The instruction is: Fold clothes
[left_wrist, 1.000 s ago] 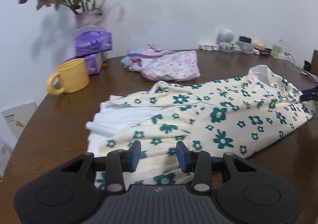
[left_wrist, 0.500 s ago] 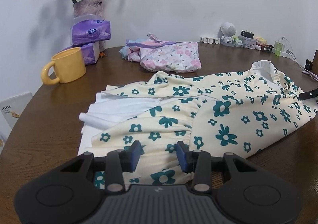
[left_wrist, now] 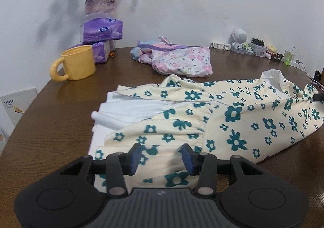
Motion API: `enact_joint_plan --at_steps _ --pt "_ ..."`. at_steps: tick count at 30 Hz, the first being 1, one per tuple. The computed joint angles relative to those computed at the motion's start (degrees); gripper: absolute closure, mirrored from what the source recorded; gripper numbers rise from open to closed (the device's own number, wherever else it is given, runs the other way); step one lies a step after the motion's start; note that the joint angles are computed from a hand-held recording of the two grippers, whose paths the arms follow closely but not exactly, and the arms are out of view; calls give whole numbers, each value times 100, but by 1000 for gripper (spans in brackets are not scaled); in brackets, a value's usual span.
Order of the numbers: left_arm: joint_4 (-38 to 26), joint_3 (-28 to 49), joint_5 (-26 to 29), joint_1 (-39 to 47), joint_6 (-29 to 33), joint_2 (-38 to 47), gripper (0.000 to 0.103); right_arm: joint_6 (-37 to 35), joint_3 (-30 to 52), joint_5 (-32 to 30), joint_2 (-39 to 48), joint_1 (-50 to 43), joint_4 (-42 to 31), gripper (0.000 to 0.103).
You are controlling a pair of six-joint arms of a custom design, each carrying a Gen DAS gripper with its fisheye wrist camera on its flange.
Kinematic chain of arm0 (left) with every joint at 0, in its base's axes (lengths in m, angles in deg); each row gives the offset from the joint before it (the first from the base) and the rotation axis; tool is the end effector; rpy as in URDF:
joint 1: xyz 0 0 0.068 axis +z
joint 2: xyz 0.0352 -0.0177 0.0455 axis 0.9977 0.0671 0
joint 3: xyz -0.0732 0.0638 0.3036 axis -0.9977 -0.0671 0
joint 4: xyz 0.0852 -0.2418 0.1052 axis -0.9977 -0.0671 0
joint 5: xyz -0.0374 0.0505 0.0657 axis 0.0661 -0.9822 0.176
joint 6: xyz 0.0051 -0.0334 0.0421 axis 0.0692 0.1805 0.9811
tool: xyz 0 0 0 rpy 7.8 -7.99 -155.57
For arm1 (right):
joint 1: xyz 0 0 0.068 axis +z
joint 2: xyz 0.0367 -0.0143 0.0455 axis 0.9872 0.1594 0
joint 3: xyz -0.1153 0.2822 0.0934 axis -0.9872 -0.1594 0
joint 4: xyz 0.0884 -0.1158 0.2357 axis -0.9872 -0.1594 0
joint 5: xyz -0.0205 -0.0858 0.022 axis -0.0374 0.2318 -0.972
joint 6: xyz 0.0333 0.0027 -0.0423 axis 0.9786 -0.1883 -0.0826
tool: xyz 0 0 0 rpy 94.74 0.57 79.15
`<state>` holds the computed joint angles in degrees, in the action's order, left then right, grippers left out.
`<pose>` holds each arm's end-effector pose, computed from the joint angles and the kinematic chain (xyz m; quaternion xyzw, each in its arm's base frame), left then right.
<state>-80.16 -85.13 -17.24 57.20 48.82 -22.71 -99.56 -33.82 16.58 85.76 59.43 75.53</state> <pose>0.1168 -0.0494 0.1246 -0.0034 0.9017 -0.0045 0.4324 0.2747 -0.0772 0.1079 -0.1350 0.8584 0.3017 0.3922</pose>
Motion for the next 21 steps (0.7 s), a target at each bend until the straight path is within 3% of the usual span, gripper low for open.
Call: enact_joint_plan --at_steps 5,7,10,16,18,21 --pt "-82 -39 77 124 -24 -139 60 -13 50 635 9 301 -57 82" --pt "-196 -59 76 133 -39 -258 60 25 140 839 83 291 -193 74" --pt "-318 -81 119 213 -45 -421 60 11 160 612 33 86 -334 65" --pt "-130 -75 248 390 79 -353 60 123 109 -260 -233 -268 -441 64" --pt "31 -68 281 404 112 -176 60 67 80 -5 -216 -48 -289 66" --pt "200 -67 302 422 126 56 60 -31 63 465 -131 302 -68 91"
